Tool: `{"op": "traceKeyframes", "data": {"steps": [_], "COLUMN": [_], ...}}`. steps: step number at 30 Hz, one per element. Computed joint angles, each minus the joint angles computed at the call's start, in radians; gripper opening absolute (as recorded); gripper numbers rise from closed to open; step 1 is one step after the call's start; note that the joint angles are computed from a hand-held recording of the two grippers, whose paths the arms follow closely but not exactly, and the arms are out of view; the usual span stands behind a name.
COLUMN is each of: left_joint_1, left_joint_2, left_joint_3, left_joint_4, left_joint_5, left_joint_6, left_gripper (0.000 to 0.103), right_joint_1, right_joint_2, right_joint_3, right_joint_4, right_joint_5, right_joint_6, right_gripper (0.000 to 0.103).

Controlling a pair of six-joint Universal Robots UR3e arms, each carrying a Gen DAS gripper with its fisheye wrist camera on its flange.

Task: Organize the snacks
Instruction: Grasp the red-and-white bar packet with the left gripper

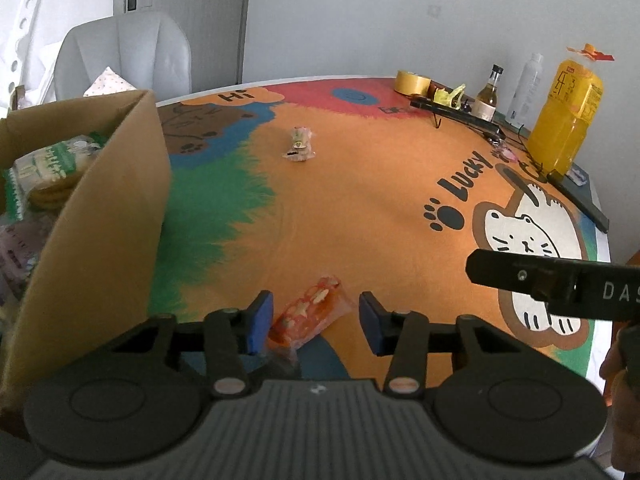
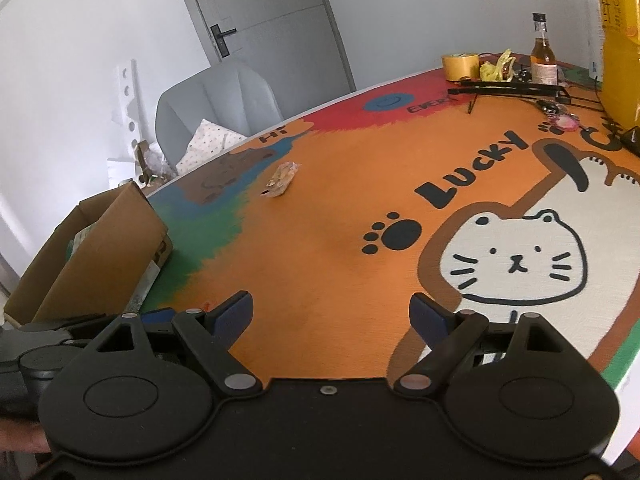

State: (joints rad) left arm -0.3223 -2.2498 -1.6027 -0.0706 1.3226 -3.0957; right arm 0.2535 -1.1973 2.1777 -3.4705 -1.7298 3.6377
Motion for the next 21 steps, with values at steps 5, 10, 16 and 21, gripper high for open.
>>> {"op": "traceKeyframes", "data": {"steps": [5, 10, 16, 21], "left_joint_1": [-0.007, 0.007, 0.011, 0.016], "left_joint_2": [-0.026, -0.024, -0.006, 0.01], "left_joint_3": [0.028, 0.042, 0.065, 0.094], "left_joint_4": [-0.01, -0.034, -0.044, -0.056], "left_joint_5": [0.013, 0.0, -0.001, 0.006], "left_joint_6": [-0.006, -0.03, -0.032, -0.045], "left_gripper": [0.03, 0.017, 0.016, 0.016], "right_joint_1": [-0.015, -0.023, -0.029, -0.029], "right_joint_2": [0.006, 0.019, 0.027, 0.042], "right_joint_3": [-0.001, -0.004, -0.045, -0.11], "right_joint_4": [-0.003, -0.007, 0.011, 0.042], "right_joint_5": [0.012, 0.023, 0.037, 0.048], "right_joint_6": [-0.001, 0.003, -0.011, -0.03], "right_gripper": [0.086, 0.086, 0.086, 0.086]}}
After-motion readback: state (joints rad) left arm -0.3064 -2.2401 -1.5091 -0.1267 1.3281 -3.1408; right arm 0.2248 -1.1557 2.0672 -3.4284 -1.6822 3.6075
